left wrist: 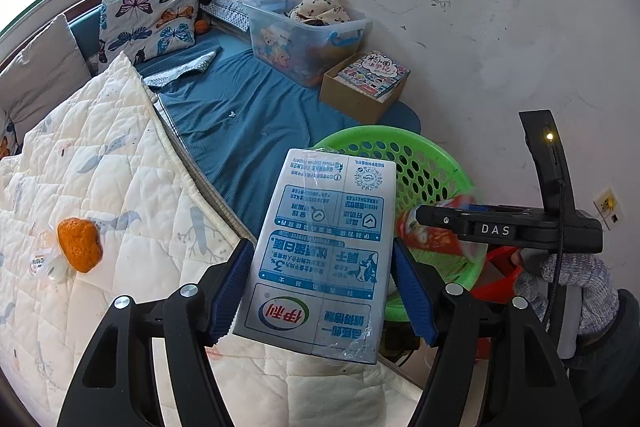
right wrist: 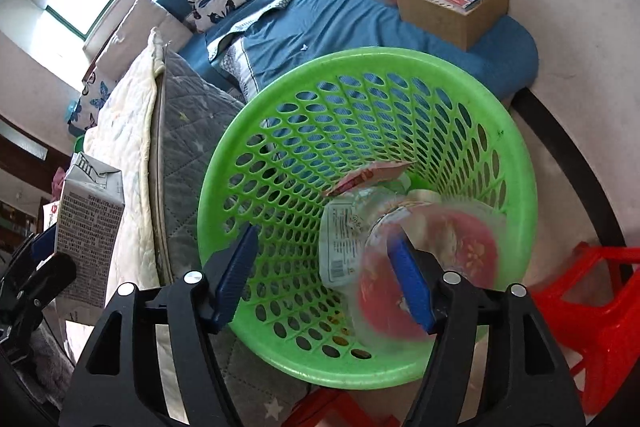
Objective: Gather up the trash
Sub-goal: 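Open the right gripper to drop the red cup into the green basket, then lower the milk carton into the green basket and open the left gripper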
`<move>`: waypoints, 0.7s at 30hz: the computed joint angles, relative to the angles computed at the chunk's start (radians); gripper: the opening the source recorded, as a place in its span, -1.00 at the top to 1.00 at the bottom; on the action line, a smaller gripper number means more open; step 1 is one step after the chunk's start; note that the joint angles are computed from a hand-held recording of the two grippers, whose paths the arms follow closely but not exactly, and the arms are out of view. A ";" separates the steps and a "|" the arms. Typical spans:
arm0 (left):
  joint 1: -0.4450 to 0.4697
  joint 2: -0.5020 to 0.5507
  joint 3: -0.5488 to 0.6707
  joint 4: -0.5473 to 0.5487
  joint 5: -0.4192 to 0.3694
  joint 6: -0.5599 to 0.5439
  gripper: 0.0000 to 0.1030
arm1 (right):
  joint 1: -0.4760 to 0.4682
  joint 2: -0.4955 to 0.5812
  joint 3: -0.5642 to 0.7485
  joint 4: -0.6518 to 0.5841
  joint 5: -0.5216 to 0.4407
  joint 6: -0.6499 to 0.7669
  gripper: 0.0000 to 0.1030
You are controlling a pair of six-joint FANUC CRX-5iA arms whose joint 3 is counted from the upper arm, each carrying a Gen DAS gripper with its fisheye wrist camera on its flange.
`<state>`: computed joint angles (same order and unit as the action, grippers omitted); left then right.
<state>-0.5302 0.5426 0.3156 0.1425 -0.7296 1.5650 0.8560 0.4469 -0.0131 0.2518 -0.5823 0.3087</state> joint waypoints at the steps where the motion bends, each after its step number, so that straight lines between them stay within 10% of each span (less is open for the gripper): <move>1: 0.001 0.003 0.001 0.005 -0.001 -0.001 -0.30 | -0.002 0.000 0.004 -0.006 -0.005 0.007 -0.35; 21: -0.018 0.127 0.141 0.079 -0.059 -0.015 -0.31 | 0.070 -0.159 -0.258 0.378 0.082 -0.339 -0.37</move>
<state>-0.5482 0.6694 0.4564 0.2215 -0.7885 1.5499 0.9264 0.2880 -0.2708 0.6295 -0.5004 -0.0299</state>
